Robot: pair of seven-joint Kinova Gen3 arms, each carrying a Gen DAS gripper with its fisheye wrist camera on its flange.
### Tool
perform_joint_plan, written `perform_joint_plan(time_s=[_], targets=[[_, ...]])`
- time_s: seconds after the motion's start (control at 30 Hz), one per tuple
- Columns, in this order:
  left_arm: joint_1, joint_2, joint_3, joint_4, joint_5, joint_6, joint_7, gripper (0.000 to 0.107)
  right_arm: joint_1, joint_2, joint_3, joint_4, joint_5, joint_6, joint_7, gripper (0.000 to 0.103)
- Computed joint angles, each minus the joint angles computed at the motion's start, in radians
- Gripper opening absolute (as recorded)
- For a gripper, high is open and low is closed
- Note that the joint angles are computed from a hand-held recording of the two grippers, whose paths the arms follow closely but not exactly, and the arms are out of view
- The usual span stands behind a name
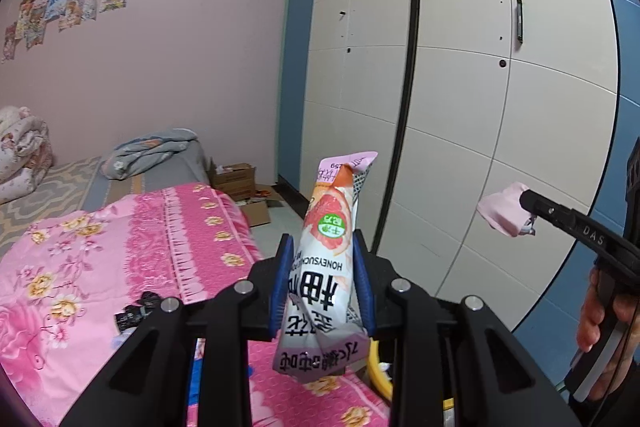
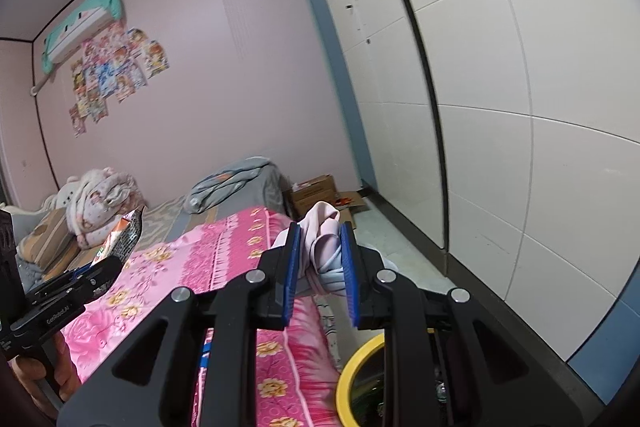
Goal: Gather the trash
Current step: 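Carry the sauce packet and beige cloth over the yellow-rimmed bin with both tools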
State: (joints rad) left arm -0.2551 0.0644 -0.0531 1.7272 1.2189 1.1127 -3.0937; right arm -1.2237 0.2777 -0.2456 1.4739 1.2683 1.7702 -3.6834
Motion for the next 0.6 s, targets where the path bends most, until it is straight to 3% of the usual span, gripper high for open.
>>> perform_joint_plan(time_s=[0.33, 0.6], targets=[[0.089, 0.013, 0.055, 0.025, -0.019, -0.087, 0.017, 0.027, 0.029, -0.04, -0.024, 0.088, -0.065, 0.046, -0.106, 0.019], [0.159, 0.077, 0.109, 0.054, -0.063, -0.179, 0.039, 0.027, 0.107, -0.064, -0.042, 0.207, -0.157, -0.049, -0.224, 0.019]])
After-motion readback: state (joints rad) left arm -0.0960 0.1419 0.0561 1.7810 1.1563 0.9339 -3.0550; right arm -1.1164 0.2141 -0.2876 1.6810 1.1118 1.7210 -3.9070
